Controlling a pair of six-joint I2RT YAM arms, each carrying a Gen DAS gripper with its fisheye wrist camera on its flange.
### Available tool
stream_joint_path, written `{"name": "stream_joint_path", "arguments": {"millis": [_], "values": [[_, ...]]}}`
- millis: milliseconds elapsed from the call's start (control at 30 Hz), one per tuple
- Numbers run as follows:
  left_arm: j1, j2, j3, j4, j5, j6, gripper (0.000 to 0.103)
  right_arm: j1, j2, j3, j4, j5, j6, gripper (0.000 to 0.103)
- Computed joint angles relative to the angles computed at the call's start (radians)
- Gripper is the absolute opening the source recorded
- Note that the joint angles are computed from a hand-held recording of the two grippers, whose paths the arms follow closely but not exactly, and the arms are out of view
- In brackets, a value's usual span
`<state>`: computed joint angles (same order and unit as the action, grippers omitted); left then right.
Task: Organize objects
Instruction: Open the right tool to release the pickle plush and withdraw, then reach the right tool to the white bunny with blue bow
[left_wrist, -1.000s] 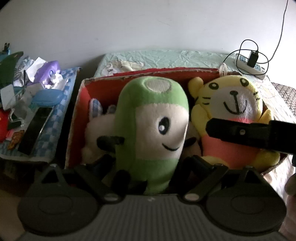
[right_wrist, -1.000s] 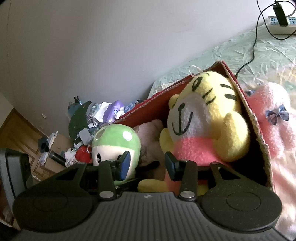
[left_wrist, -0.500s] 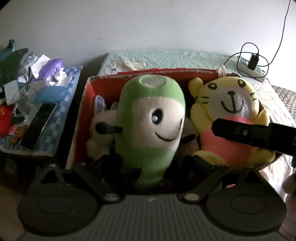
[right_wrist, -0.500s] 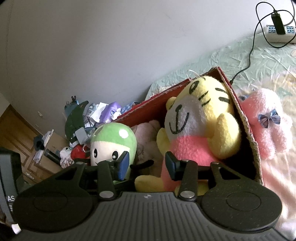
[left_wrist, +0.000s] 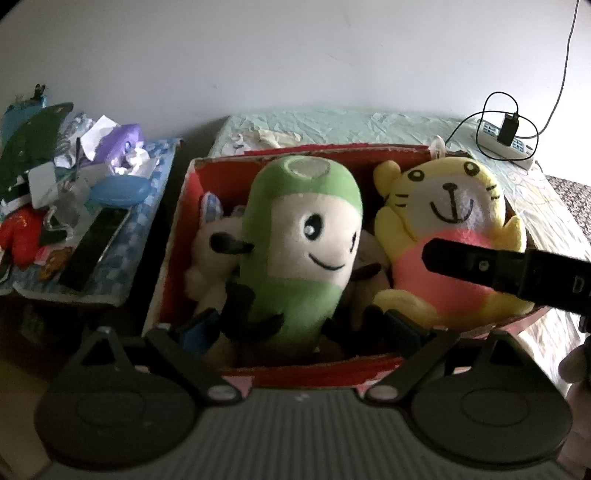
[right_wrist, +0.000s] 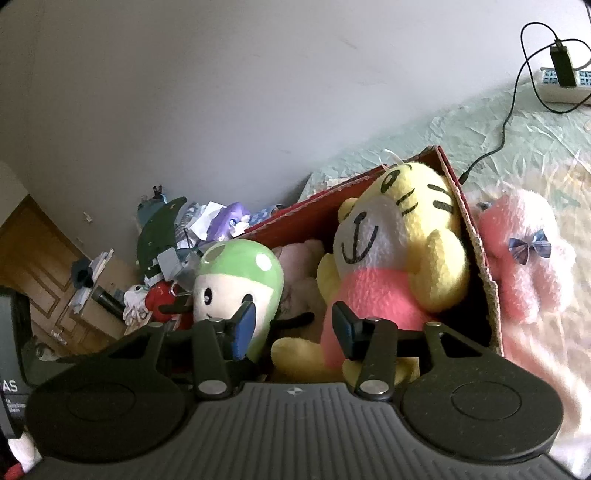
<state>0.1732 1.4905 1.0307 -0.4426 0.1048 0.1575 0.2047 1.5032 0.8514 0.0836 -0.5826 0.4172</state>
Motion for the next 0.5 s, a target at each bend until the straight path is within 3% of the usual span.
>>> {"name": "stream_joint_path", "arguments": {"millis": [500], "values": [[-0.115, -0.14, -0.036, -0.031, -0.081, -0.125, 0.095, -0.213, -0.114, -0.107, 0.072, -0.263, 0.031, 0.052]]}}
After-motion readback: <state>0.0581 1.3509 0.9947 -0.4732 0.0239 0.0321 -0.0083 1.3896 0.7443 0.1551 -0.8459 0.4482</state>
